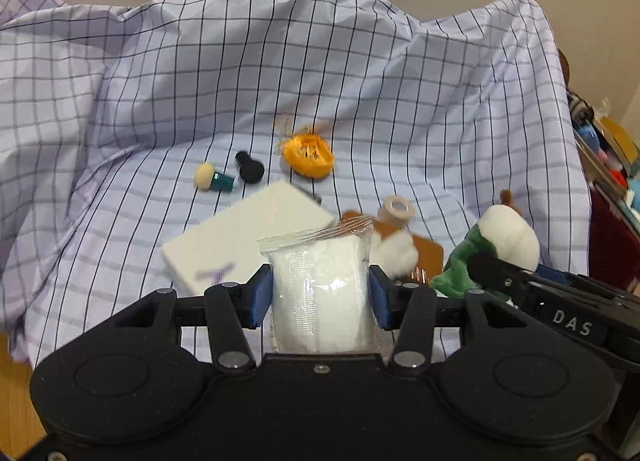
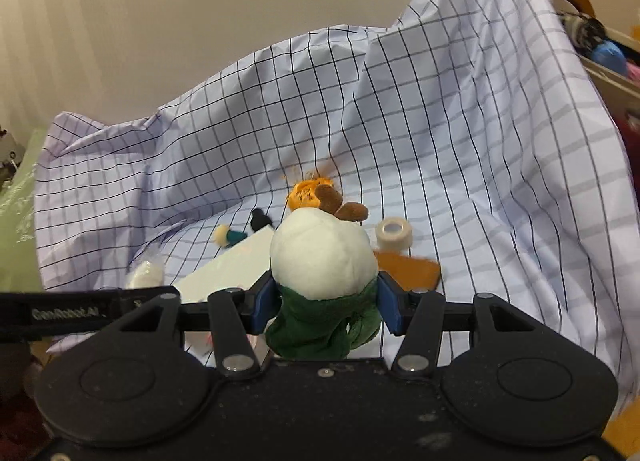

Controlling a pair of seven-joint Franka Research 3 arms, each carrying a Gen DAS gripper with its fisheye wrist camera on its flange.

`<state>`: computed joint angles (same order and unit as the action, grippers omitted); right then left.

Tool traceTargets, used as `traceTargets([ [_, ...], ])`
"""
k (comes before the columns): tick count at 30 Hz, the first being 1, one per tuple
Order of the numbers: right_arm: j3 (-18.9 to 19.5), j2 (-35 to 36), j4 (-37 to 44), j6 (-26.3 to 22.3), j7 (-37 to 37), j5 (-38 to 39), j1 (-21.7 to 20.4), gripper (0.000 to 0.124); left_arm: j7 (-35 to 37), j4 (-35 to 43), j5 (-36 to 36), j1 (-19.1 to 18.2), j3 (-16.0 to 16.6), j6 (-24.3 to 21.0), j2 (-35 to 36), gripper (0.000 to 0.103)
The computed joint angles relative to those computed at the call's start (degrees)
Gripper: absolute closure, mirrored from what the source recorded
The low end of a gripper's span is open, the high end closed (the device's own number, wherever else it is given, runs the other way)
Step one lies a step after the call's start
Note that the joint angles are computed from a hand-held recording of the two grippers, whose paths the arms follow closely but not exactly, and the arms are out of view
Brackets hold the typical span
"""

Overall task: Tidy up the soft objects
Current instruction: 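Carry the gauze packet with the left tool while the right tool carries the plush doll toward the basket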

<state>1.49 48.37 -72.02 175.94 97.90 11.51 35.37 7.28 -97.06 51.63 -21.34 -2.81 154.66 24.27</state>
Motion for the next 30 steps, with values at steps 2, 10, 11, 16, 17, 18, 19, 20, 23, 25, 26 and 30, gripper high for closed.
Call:
traceTargets([
  [2, 1.3, -3.9, -7.1, 3.5, -0.5, 0.9, -0.5, 0.071, -2.1, -2.2, 0.7, -0.9, -0.1, -0.1, -1.2, 0.055],
  [10, 1.7, -14.0, -26.5, 13.5, -2.0, 5.2, 1.3, 0.071, -9.7, -7.7, 3.2, -3.0, -2.2, -3.9, -3.4, 0.054],
  [11, 1.2, -14.9, -28.2, 14.7, -2.4, 5.8, 2.0, 0.071, -10.7, -8.3, 3.1, -3.0, -2.5, -3.9, -3.6, 0.054],
  [16, 3.5, -18.0, -34.6, 20.1, -4.7, 8.6, 1.6, 0.071, -13.9, -9.7, 4.2, -4.1, -3.6, -6.3, -3.9, 0.055],
  [17, 4.4, -18.6, -35.8, 21.1, -5.0, 8.9, 1.0, 0.071, -14.2, -10.1, 4.2, -4.1, -3.8, -6.5, -4.1, 0.055],
  [18, 5.1, -19.1, -36.9, 22.1, -5.4, 9.2, 0.7, 0.071, -14.5, -10.3, 4.2, -4.2, -4.0, -6.7, -4.1, 0.055],
  [19, 5.7, -19.6, -38.1, 23.1, -5.8, 9.5, 0.3, 0.071, -14.9, -10.4, 4.2, -4.4, -4.2, -7.2, -4.1, 0.055],
  [20, 6.4, -20.1, -39.1, 23.8, -6.0, 9.6, -0.1, 0.071, -15.3, -10.6, 4.4, -4.6, -4.4, -7.7, -4.1, 0.055],
  [23, 8.9, -21.0, -41.4, 25.1, -5.9, 9.3, -2.1, 0.071, -16.0, -11.2, 4.4, -5.0, -4.9, -8.7, -4.3, 0.055],
  [25, 10.0, -21.5, -42.6, 25.6, -5.5, 8.9, -3.1, 0.071, -16.3, -11.4, 4.4, -5.2, -5.2, -9.4, -4.3, 0.054],
  [26, 10.1, -21.7, -42.9, 25.7, -5.5, 9.0, -3.0, 0.071, -16.6, -11.6, 4.5, -5.3, -5.2, -9.8, -4.4, 0.054],
  [30, 8.8, -22.0, -43.6, 26.2, -6.6, 10.3, -1.2, 0.071, -17.6, -12.0, 4.9, -5.7, -5.6, -11.0, -4.4, 0.054],
])
